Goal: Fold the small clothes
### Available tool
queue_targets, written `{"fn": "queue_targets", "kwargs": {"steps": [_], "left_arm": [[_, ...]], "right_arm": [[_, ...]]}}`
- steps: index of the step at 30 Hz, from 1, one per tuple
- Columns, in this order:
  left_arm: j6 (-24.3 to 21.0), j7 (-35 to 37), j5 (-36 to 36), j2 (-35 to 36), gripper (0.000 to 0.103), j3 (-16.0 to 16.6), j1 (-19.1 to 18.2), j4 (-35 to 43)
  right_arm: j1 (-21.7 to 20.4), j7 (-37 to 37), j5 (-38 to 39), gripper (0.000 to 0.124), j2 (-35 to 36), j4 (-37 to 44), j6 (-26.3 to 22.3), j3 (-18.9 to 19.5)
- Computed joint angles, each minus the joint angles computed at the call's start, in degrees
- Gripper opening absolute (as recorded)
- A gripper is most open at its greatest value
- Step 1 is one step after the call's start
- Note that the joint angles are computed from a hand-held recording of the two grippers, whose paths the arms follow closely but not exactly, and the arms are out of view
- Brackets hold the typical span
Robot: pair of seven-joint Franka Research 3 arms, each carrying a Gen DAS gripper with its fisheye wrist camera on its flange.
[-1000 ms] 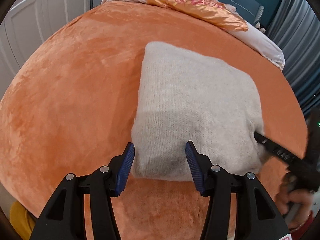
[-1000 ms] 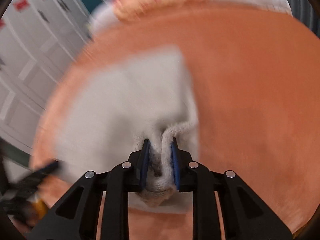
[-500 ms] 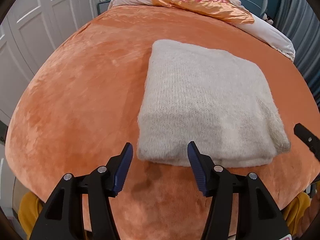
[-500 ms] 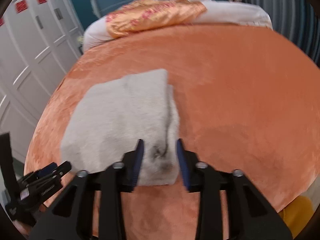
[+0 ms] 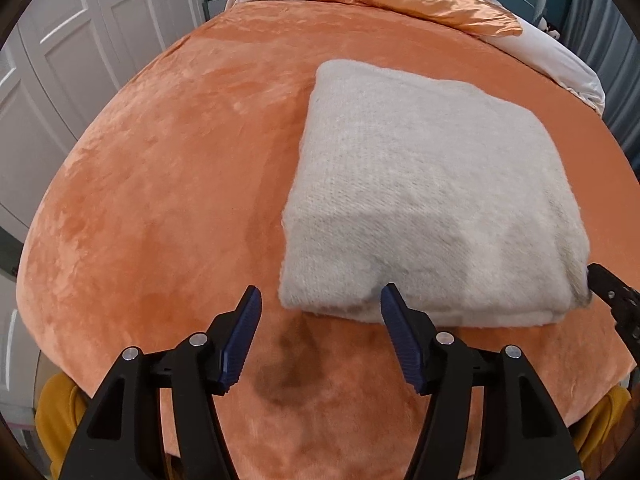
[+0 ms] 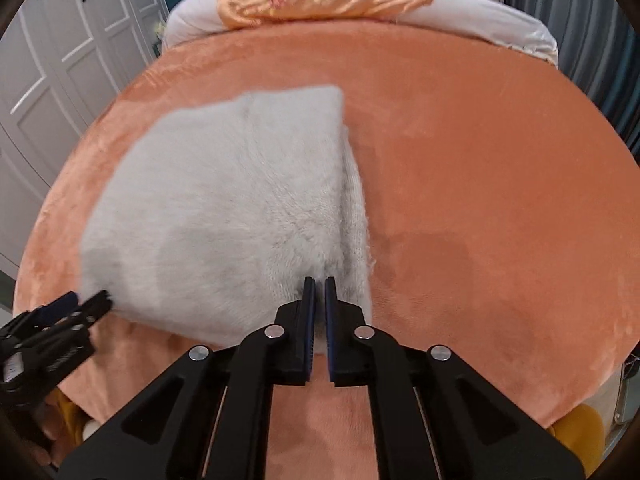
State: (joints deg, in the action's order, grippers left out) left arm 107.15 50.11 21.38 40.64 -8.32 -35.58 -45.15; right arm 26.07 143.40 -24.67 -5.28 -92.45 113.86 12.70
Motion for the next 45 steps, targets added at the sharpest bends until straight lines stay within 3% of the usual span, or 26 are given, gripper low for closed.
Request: {"fn": "queue_targets", "kwargs": {"steps": [5, 9, 17, 31, 38, 45], "left_arm": [[6.0, -3.2, 1.5, -7.3, 0.071, -0.9, 0.4, -11.8], [8.3, -5.1, 3.5, -10.2, 0.072, -1.9, 0.5, -17.2], [7.8, -7.6, 5.6, -11.5, 0.072, -3.0, 0.0, -20.4], [8.3, -11.4, 9.7, -12.9, 0.073, -3.6, -1.4, -26.8], [9.4, -14.4, 13.1, -13.6, 0.082, -3.5, -2.0, -29.0], [10.0, -15.8, 13.1, -13.9, 0.088, -3.7, -1.4, -29.9]], "right_arm": [[0.7, 1.8, 1.7, 0.006, -3.9, -2.1, -0.5, 1.9], [0.9, 1.5, 2.4, 0.007, -6.4, -5.4, -1.5, 3.4], [-0.2, 3.7, 4.7, 0.016, -10.6, -12.7, 0.1, 4.8], [-2.2, 7.3, 1.6, 0.031, -10.7, -21.2, 5.1, 5.3], [-2.3, 10.1, -5.6, 0.043, -9.9, -22.9, 6.6, 7.0], [-0.7, 13.3, -11.0, 0.05, -7.5, -21.2, 3.7, 7.7]]}}
